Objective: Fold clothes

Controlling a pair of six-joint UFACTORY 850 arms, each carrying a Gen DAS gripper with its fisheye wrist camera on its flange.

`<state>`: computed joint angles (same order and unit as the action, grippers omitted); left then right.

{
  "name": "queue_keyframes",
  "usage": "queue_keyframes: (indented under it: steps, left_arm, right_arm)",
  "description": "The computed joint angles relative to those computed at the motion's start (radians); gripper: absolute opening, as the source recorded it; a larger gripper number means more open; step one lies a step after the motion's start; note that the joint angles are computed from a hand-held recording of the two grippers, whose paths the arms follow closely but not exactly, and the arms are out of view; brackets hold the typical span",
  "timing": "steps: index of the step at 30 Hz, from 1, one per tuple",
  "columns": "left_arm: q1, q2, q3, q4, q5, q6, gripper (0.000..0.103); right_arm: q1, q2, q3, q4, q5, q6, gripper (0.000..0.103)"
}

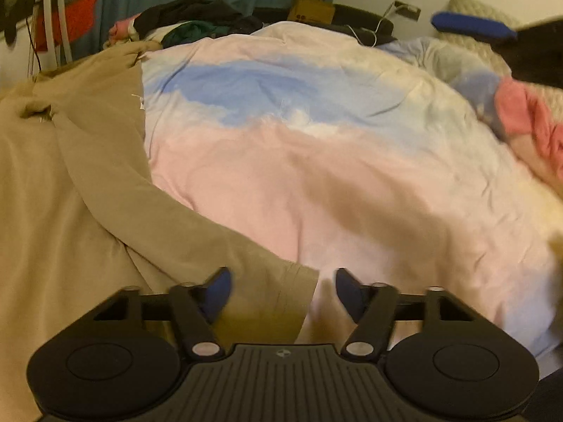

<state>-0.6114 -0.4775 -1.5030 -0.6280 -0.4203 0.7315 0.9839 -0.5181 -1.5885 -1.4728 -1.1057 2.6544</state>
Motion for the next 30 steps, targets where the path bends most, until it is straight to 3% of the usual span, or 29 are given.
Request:
queue_keyframes:
  steps: [2, 3, 8, 11, 16, 22, 25, 26, 27, 29, 30]
  left_arm:
    - [0.005, 0.004, 0.012, -0.008, 0.010, 0.009, 0.017]
    - [0.012, 0.013, 0.023, -0.045, 0.018, 0.032, 0.012]
    - [0.092, 0.100, 0.086, -0.345, -0.035, 0.224, 0.009]
    - [0.161, 0.158, 0.116, -0.416, -0.093, 0.206, 0.008]
    - [0.276, 0.204, 0.133, -0.302, -0.179, -0.030, 0.007]
    - [0.340, 0.162, 0.080, -0.053, -0.306, -0.332, 0.008]
    - [0.357, 0.147, 0.058, -0.058, -0.354, -0.334, 0.015]
    - [0.360, 0.146, 0.053, -0.061, -0.364, -0.329, 0.024]
    - [0.363, 0.145, 0.049, -0.062, -0.369, -0.322, 0.040]
    - [0.367, 0.145, 0.044, -0.060, -0.365, -0.316, 0.055]
    - [0.369, 0.144, 0.043, -0.060, -0.361, -0.315, 0.057]
  right_arm:
    - [-0.005, 0.002, 0.008, -0.001, 0.018, 0.013, 0.082]
    - [-0.007, 0.001, 0.008, 0.002, 0.021, 0.012, 0.082]
    - [-0.006, -0.001, 0.007, 0.002, 0.031, 0.019, 0.082]
    - [-0.007, -0.009, -0.005, 0.002, 0.046, 0.014, 0.082]
    - [-0.012, -0.048, -0.065, 0.041, 0.094, -0.067, 0.082]
    - [-0.014, -0.101, -0.149, 0.094, 0.133, -0.167, 0.082]
    - [-0.013, -0.129, -0.194, 0.124, 0.140, -0.221, 0.082]
    - [-0.013, -0.139, -0.209, 0.134, 0.140, -0.238, 0.082]
    - [-0.013, -0.148, -0.223, 0.143, 0.141, -0.256, 0.082]
    - [-0.014, -0.165, -0.251, 0.162, 0.143, -0.291, 0.082]
    - [-0.015, -0.173, -0.264, 0.171, 0.145, -0.308, 0.082]
